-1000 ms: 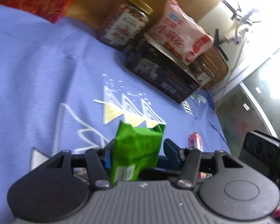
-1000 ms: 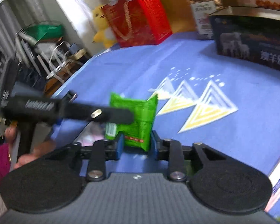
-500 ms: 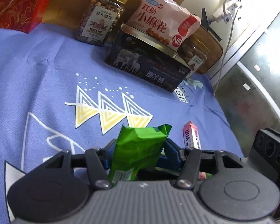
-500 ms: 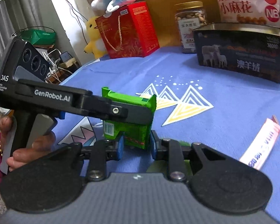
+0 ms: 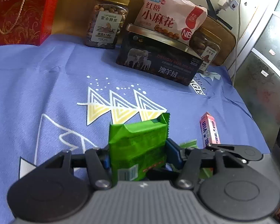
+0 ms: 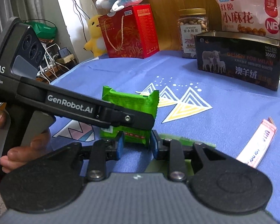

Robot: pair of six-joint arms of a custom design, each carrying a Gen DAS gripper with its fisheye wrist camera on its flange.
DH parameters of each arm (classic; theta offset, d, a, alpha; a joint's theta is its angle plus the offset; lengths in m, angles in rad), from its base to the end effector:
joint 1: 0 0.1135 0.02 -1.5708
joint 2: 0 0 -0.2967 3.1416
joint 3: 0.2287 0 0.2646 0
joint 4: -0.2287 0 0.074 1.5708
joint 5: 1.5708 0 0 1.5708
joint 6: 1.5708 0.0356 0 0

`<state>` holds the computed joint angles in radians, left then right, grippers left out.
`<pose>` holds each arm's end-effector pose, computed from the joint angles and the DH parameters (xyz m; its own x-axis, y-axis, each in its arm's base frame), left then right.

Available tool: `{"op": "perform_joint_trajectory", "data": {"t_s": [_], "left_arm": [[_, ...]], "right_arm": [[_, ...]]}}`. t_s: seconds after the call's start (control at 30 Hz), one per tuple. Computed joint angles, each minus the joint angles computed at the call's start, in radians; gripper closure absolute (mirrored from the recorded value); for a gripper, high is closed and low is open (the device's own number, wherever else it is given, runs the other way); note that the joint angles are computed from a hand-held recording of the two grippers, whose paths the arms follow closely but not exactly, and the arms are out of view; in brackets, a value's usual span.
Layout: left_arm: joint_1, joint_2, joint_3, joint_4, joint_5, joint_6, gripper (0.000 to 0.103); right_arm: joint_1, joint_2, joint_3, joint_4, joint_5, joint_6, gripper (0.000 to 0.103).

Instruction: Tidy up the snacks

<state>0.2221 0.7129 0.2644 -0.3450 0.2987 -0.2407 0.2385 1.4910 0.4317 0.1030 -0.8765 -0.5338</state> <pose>0.1287 0.0183 0.1729 -0.6731 -0.3855 -0.6311 -0.1747 0.9121 -0.3709 0.2176 0.0811 0.1348 -0.3875 -0.4293 -0.8158 -0.9047 0.3469 0.2472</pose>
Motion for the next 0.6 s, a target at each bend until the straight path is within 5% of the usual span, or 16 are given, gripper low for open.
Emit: {"op": "perform_joint_trajectory", "data": {"t_s": [0.27, 0.6], "left_arm": [[-0.028, -0.036, -0.001, -0.03, -0.039, -0.023, 0.048], [-0.08, -0.087, -0.006, -0.063, -0.132, -0.056, 0.047]], "right_arm": [[0.011, -0.02, -0.041, 0.074, 0.02, 0.033, 0.067], [0.047, -0.044, -0.079, 0.13, 0.055, 0.029, 0.052]]}}
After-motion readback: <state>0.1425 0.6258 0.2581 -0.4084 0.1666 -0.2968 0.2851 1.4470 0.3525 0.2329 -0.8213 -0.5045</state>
